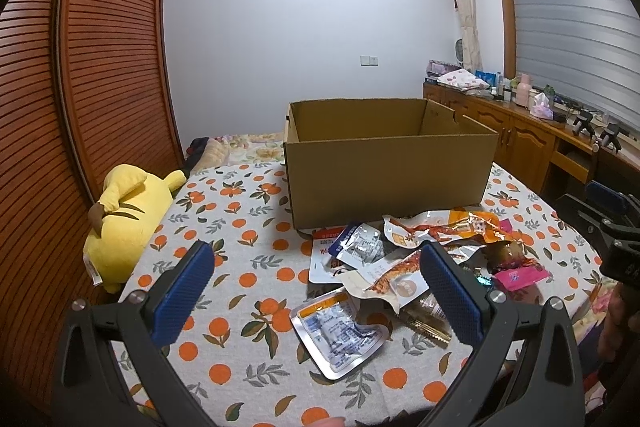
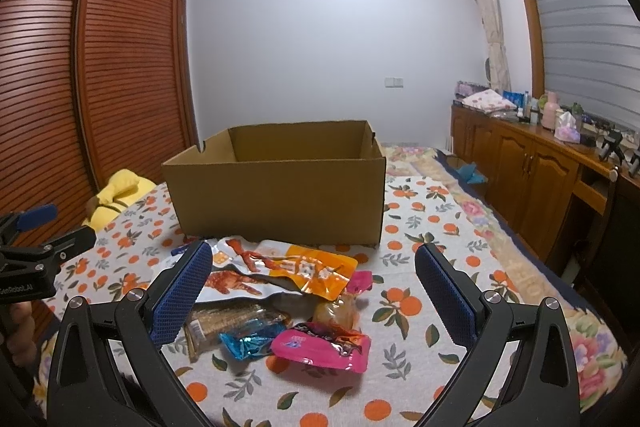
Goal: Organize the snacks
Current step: 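Grasp the chicken-feet packet with the left gripper while the right grasps the pink-wrapped bread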
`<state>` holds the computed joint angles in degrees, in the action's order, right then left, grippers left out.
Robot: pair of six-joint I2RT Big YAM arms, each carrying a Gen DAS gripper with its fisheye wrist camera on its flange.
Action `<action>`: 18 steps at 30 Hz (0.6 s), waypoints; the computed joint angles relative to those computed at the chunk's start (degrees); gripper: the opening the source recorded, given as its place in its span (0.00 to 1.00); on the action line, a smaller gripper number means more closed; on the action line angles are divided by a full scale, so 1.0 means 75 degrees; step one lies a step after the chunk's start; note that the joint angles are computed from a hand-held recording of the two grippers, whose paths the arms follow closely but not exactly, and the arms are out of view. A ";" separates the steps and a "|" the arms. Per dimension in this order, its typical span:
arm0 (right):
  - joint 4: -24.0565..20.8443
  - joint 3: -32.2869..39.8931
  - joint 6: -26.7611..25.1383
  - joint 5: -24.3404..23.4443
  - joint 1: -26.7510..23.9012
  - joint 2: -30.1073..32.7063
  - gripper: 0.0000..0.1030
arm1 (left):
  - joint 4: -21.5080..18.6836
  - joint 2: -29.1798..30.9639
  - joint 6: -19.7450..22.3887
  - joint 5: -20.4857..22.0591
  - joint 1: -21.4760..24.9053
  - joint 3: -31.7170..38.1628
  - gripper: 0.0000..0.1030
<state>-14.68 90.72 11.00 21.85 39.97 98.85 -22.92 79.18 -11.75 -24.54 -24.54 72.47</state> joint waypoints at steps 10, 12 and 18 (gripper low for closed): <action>-0.0547 0.0184 0.0120 -0.0305 -0.0202 0.0277 0.99 | -0.0320 0.0334 -0.0144 0.0638 0.0186 0.0110 1.00; -0.0809 0.0291 0.0140 -0.0480 -0.0316 0.0383 0.99 | -0.0364 0.0420 -0.0114 0.0736 0.0194 0.0156 1.00; -0.1691 0.0862 0.0024 -0.1241 -0.0590 0.0860 0.94 | -0.0595 0.0768 0.0099 0.1423 0.0313 0.0499 0.99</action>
